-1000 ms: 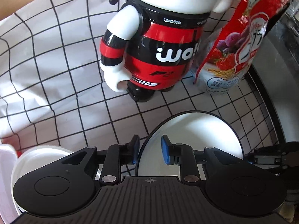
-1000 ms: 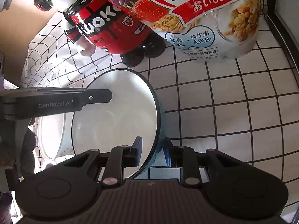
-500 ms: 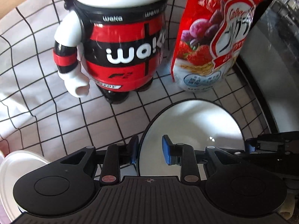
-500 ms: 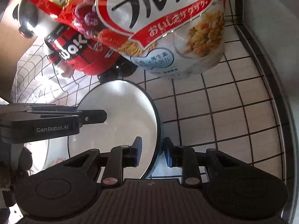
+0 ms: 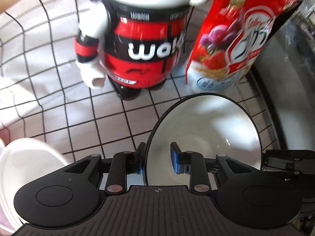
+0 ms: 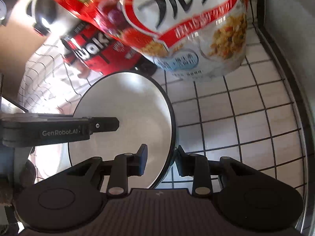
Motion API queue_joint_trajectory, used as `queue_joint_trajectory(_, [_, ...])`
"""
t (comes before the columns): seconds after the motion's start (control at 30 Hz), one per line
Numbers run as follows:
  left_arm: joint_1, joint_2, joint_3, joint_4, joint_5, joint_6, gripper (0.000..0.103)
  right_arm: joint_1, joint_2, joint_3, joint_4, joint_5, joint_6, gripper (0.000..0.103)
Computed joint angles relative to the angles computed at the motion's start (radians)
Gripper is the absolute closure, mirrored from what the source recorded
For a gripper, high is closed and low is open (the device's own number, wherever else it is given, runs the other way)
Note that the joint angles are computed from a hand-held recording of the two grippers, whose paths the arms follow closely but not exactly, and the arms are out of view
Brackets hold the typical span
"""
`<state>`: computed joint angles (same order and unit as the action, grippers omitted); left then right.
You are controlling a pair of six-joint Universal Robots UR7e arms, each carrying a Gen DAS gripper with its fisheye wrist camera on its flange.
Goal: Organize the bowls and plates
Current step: 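Lower the blue bowl with the left tool into the yellow-rimmed bowl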
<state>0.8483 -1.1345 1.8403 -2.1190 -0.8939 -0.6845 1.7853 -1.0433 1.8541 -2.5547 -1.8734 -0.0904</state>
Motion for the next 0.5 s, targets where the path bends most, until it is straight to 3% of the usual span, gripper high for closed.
queue_joint_trajectory(0.2, [-0.087,-0.073,0.033,0.037,0.041,-0.061,0.072,0.048,-0.075,0.039,-0.034,0.011,-0.023,0.072])
queue_joint_trajectory(0.4, [-0.182,-0.138,0.053,0.167,0.044,-0.134,0.072,0.099,-0.159,0.087,-0.005,0.008,-0.036,0.072])
queue_joint_trajectory(0.5, [-0.221,-0.181,0.103,0.171,0.028,-0.161,0.072,0.116,-0.193,0.121,0.002,-0.009,-0.050,0.072])
